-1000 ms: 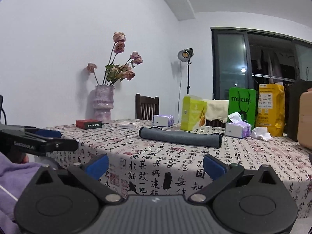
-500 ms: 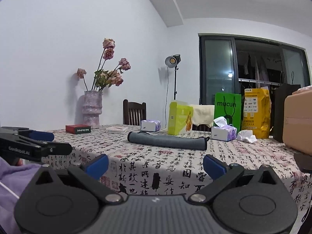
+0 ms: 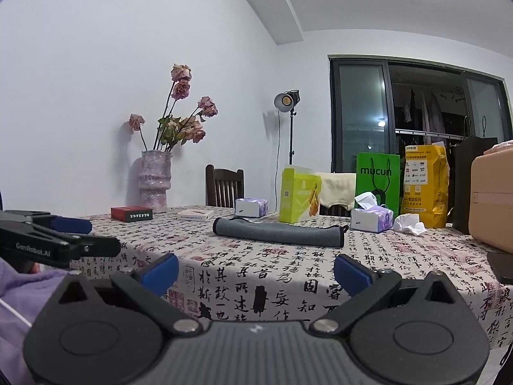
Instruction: Fold towel
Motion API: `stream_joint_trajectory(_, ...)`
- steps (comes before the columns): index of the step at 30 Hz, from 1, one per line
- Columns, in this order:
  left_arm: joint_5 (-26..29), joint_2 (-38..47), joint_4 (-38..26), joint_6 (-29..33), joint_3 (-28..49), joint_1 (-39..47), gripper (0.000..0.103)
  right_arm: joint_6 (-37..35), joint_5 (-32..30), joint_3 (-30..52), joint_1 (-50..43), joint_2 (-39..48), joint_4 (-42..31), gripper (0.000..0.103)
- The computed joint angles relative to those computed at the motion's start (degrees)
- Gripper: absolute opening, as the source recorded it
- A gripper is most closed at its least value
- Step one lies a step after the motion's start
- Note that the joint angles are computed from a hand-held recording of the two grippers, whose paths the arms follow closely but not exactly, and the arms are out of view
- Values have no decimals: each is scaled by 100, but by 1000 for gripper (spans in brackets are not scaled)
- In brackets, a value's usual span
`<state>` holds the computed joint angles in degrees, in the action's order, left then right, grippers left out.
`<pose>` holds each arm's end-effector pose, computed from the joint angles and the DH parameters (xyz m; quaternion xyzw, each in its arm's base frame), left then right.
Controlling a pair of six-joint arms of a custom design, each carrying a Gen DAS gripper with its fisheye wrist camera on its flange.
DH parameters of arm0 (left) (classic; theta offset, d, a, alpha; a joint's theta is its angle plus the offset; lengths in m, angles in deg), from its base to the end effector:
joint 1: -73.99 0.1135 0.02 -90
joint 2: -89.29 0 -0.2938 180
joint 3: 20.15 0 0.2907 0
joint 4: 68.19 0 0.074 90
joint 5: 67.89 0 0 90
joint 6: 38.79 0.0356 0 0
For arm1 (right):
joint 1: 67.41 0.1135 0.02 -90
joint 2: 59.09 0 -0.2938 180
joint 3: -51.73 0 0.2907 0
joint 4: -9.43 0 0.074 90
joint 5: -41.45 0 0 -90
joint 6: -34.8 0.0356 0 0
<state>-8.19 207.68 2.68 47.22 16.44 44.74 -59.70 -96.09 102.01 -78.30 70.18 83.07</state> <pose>0.2740 -0.1329 0.0644 0.0004 0.7628 0.0174 0.6464 0.3576 -0.0421 0.0465 -0.2333 0.6907 0.2128 0.6506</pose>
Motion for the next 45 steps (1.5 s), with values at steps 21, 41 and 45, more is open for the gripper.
stream_joint_trajectory(21,-3,-17,-58,3,38,-26,103,86,-46,36,-14,66,62,103)
stream_joint_trajectory(41,-45,15,-35,4,46,-55,103,64,-92,48,-8,35,-35,103)
stream_joint_trajectory(45,-36,16,-36,2,45,-48,103,60,-88,47,6,35,-29,103)
